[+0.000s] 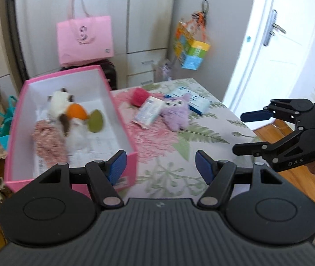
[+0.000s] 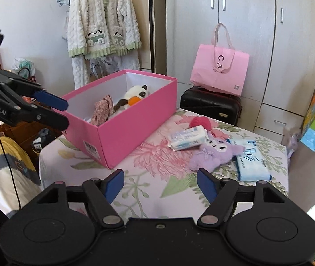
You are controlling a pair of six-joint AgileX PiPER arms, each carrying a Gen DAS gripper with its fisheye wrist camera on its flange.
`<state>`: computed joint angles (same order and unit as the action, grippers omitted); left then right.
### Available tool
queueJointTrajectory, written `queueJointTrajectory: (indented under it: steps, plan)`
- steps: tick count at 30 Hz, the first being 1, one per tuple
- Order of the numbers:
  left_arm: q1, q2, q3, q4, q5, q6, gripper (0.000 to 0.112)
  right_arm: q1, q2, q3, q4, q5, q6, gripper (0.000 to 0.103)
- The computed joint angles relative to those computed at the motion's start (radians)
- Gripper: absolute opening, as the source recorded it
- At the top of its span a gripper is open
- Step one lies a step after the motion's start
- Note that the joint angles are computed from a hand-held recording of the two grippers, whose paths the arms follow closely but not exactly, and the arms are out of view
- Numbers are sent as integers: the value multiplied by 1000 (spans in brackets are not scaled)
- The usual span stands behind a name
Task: Organize soft objects
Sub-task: 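Move the left tool to the white soap bar while the right tool approaches the pink pompom, then grasp the white soap bar with the left tool while the right tool grasps the pink pompom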
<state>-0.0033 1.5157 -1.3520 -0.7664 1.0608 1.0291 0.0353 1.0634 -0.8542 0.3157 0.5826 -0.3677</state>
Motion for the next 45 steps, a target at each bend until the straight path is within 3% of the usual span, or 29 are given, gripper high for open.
queueJointTrajectory:
  steps: [5,12,18,22,25,31,35,40,45]
  plan:
    - [-94,11,13,13,-45,-34,68,-59,-35,43,31,-7,-84,80]
    - [-233,79,-9,48,-194,-129,68,-221,11,31,239,-18,-345,80]
    - [-357,161,-50,146,-389,-263,68,-395,188,-94,549,107,-625,80]
    - [-421,229,-91,228,-519,-372,68,-433,337,-202,650,161,-700,80]
    - [-463,300,-152,342,-568,-530,68,-434,455,-307,679,198,-704,80]
    - [-511,439,-269,522,-602,-762,68,-416,677,-553,656,258,-651,79]
    - [-524,543,-375,680,-568,-961,68,-394,836,-742,617,310,-586,79]
    - [-505,637,-488,669,-500,-1086,68,-364,1044,-1011,546,404,-488,78]
    - [-515,625,-436,744,-578,-1271,72,-339,1220,-1256,500,502,-401,78]
